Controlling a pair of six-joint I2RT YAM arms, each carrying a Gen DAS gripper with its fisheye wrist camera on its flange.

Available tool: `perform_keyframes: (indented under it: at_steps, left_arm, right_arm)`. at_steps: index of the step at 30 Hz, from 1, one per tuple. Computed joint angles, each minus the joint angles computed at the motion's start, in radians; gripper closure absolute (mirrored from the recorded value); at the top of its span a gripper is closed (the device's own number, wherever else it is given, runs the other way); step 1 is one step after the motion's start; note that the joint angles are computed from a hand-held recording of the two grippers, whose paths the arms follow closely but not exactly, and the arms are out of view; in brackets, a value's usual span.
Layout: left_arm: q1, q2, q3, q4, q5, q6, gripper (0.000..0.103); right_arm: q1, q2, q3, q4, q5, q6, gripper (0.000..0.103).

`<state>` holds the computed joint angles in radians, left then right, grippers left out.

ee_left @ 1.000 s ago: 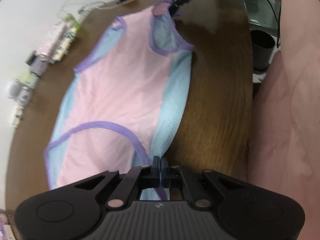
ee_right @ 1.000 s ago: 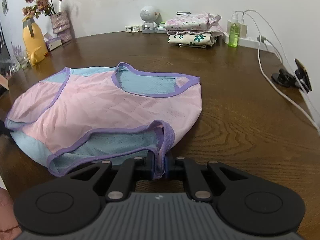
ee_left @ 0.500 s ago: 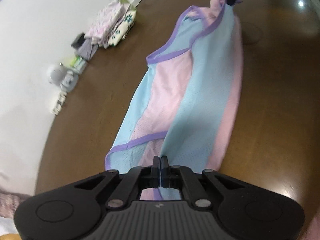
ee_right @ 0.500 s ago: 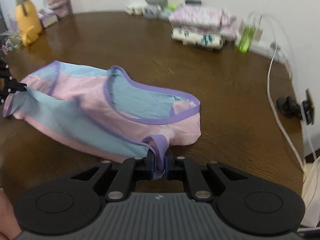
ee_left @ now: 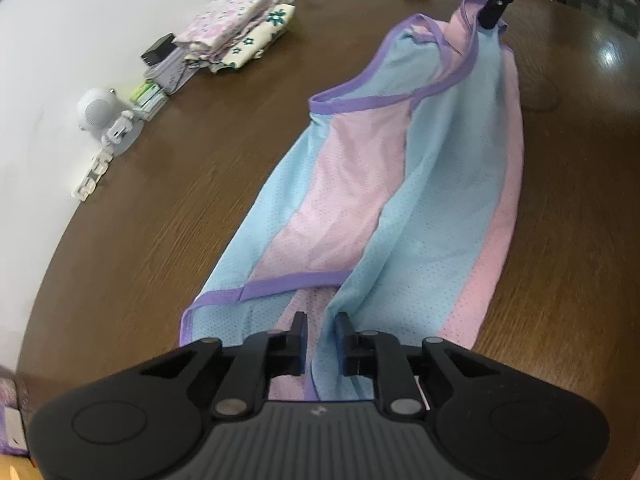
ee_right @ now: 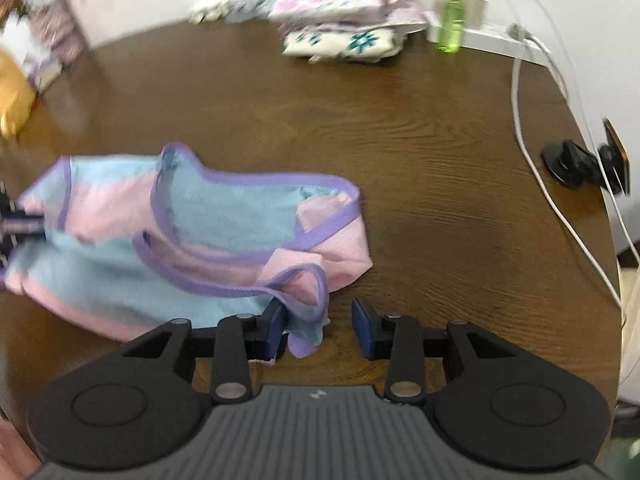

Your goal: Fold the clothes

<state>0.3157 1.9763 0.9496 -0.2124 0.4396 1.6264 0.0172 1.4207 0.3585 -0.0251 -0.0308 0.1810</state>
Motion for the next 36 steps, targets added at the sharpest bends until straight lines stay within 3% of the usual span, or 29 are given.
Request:
perform_keyframes:
  at_steps: [2, 4, 11, 15, 19, 20, 21, 22, 23, 25, 30, 33, 36]
  left_arm:
    - [0.008, 0.011, 0.011, -0.004, 0.011, -0.029, 0.08]
    - [0.022, 0.009, 0.017, -0.015, 0.028, -0.05, 0.06]
    - [0.17, -0.019, 0.051, -0.112, 0.136, -0.037, 0.053]
    - [0.266, 0.001, 0.075, -0.151, 0.156, -0.032, 0.053]
    - [0.339, 0.032, 0.105, -0.19, 0.174, -0.04, 0.053]
    - [0.346, 0.036, 0.103, -0.19, 0.178, -0.042, 0.053]
    - [0.353, 0.04, 0.1, -0.186, 0.18, -0.045, 0.054]
    - [0.353, 0.044, 0.094, -0.179, 0.176, -0.046, 0.057]
    - [0.35, 0.048, 0.087, -0.171, 0.171, -0.048, 0.061]
    - [0.344, 0.057, 0.076, -0.155, 0.157, -0.05, 0.076]
    - [0.335, 0.071, 0.064, -0.127, 0.147, -0.07, 0.08]
    - [0.337, 0.082, 0.073, -0.125, 0.151, -0.08, 0.08]
    - [0.342, 0.089, 0.08, -0.124, 0.157, -0.088, 0.079]
  right_arm:
    - [-0.011, -0.046, -0.02, 0.003, 0.02, 0.014, 0.063]
    - [-0.02, -0.102, -0.04, -0.007, 0.034, 0.028, 0.057]
    - [0.053, -0.294, -0.122, -0.012, 0.081, 0.031, 0.047]
    - [0.132, -0.188, -0.133, 0.056, 0.115, 0.037, 0.047]
    - [0.119, -0.039, -0.152, 0.199, 0.081, 0.037, 0.049]
    - [0.113, -0.008, -0.159, 0.237, 0.073, 0.035, 0.058]
    - [0.103, 0.011, -0.169, 0.267, 0.06, 0.034, 0.083]
    - [0.094, 0.031, -0.178, 0.298, 0.048, 0.032, 0.099]
    - [0.086, 0.044, -0.187, 0.322, 0.038, 0.03, 0.099]
    - [0.092, -0.024, -0.209, 0.281, 0.043, 0.028, 0.099]
    - [0.038, -0.378, -0.191, -0.098, -0.03, -0.04, 0.099]
    - [0.017, -0.43, -0.151, -0.243, -0.019, -0.087, 0.097]
    - [0.022, -0.343, -0.149, -0.195, 0.043, -0.071, 0.089]
